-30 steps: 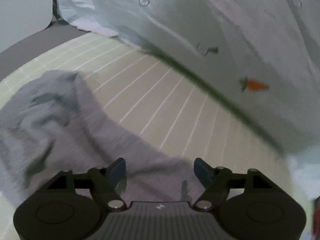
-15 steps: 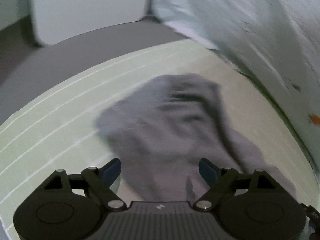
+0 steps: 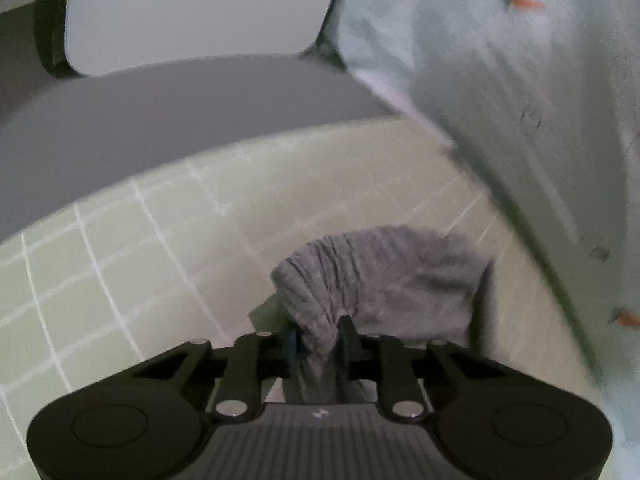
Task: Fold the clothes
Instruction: 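Grasp the elastic cuff of the grey pants with the left gripper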
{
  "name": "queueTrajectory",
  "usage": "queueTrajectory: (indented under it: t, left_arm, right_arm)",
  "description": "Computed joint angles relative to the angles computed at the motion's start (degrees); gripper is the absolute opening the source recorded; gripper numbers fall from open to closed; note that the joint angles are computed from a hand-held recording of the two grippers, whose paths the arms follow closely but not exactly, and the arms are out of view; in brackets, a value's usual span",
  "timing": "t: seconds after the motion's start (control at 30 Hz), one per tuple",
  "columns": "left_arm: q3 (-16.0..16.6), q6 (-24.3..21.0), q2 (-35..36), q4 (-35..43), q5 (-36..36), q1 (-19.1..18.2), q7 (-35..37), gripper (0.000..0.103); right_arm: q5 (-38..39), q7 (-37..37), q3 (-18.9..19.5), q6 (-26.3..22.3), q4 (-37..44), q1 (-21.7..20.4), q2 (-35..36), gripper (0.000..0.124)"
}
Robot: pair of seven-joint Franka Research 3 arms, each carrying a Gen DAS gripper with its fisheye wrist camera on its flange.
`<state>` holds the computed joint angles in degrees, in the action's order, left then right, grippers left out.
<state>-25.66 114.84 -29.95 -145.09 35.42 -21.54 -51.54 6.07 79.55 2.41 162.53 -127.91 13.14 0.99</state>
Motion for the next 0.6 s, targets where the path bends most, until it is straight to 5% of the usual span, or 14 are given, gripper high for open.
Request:
queueTrajectory:
  t: [0.2, 0.33, 0.47, 0.53, 0.6]
  left_arm:
    - [1.3, -2.6, -3.6, -2.1, -2.9, -2.7, 7.6, 0.024]
    - [0.2, 0.6, -6.1, -5.3, -7.2, -2.8, 1.5, 0.036]
    - [0.0, 1.4, -5.9, -5.1, -6.8, -2.7, 1.9, 0.053]
    - [0.3, 2.4, -6.0, -5.3, -6.1, -2.4, 2.8, 0.073]
    - [0.2, 2.7, -5.7, -5.2, -5.8, -1.9, 3.1, 0.077]
  right_arm:
    - [4.7, -4.9, 1.1, -2.5, 0.9, 1.1, -0.2, 0.103]
    - [7.7, -10.1, 2.4, -2.5, 7.5, 2.3, 5.3, 0.103]
    - [0.3, 2.5, -1.4, 0.3, 15.3, 6.3, 12.4, 0.103]
    - [-4.5, 8.8, -3.8, -0.2, 17.5, 8.3, 13.8, 0.103]
    - [-6.3, 10.8, -4.0, 0.3, 16.7, 8.2, 12.5, 0.103]
